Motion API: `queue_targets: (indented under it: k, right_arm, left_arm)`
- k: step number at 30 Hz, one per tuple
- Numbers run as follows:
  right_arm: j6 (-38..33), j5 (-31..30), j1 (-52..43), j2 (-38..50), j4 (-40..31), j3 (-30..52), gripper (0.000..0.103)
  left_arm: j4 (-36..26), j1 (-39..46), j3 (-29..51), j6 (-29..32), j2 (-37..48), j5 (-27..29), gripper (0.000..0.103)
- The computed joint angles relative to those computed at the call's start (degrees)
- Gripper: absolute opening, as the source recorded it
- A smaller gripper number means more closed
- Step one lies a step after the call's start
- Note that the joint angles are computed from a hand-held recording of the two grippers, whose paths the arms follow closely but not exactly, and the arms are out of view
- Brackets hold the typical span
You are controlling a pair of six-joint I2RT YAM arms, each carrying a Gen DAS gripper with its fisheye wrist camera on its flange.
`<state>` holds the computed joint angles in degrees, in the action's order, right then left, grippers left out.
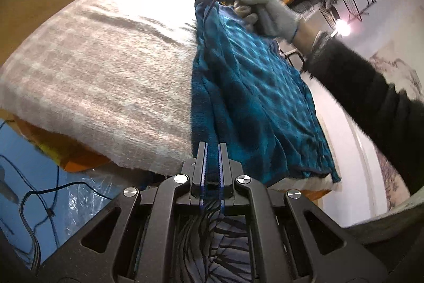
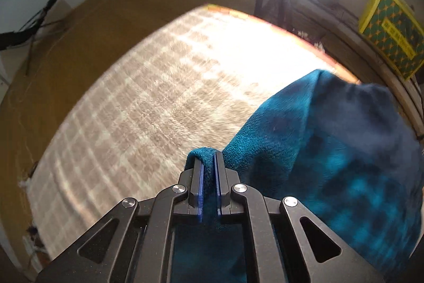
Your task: Fold large clothes
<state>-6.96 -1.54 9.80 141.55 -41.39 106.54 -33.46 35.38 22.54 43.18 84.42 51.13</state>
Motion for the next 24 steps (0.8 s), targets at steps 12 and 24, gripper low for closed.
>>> queue_targets:
  k: [12, 24]
  right_arm:
    - [-2.7, -16.9, -12.8, -24.1, 2.7, -19.5, 0.025]
    - [-20.0, -29.9, -35.3, -40.8, -14.7, -22.6, 0.048]
  left_arm:
    - [2.8, -8.0, -2.5, -8.6, -7.7, 1.7, 0.003]
    - [19.1, -46.6, -9.6, -42.2, -31.2, -16.5, 0.049]
